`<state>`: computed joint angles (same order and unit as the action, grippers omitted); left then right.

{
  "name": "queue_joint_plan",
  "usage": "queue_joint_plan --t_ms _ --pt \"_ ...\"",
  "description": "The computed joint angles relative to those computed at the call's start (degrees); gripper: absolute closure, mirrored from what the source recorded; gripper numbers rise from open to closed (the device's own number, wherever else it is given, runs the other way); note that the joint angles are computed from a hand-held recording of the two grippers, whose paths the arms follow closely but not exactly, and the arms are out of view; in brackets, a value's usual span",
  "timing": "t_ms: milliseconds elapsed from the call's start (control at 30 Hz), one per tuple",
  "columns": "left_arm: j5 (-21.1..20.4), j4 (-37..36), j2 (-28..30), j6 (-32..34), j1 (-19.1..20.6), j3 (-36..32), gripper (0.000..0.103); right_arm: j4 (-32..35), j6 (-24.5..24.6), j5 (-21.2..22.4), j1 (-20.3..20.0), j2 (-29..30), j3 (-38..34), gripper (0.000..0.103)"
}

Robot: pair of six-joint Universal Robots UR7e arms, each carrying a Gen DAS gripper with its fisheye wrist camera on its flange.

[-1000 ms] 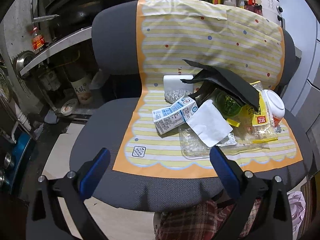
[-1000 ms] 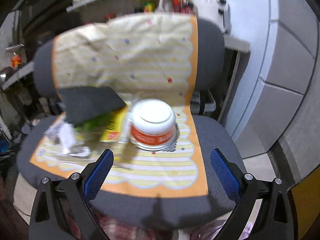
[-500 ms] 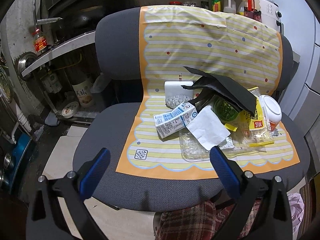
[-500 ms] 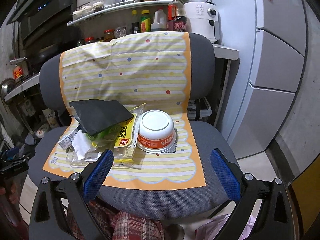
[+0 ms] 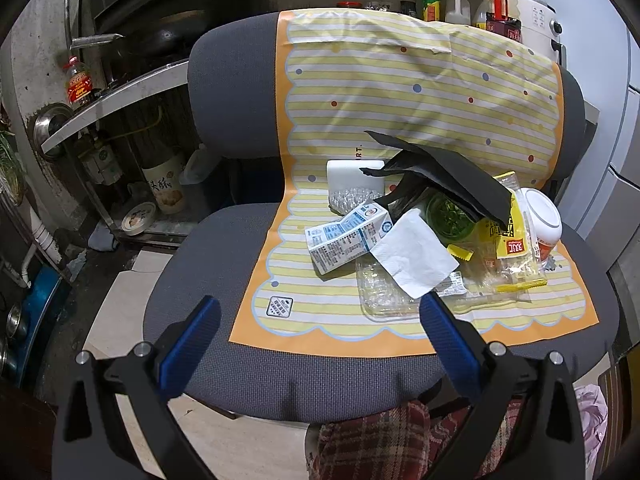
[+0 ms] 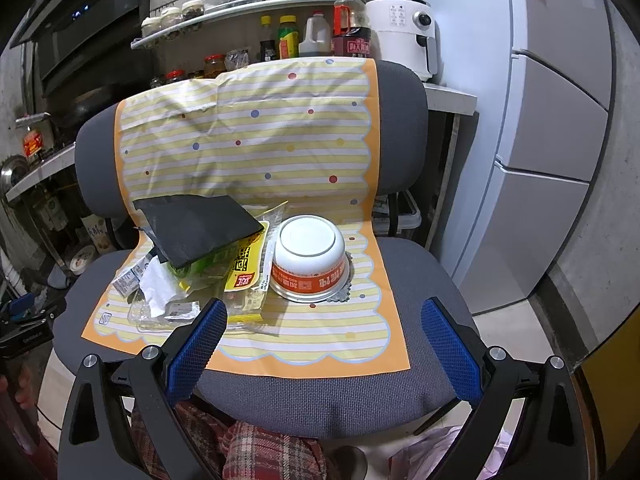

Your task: Collect trash

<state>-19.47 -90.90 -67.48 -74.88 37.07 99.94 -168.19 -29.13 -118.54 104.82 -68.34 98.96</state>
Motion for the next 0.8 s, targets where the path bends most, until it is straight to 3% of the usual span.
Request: queue_joint_plan --t_ms 800 --pt "0.0 -0.2 0.0 0.1 0.0 0.1 0.006 0.7 0.0 -0.4 -0.1 0.3 -0.1 0.006"
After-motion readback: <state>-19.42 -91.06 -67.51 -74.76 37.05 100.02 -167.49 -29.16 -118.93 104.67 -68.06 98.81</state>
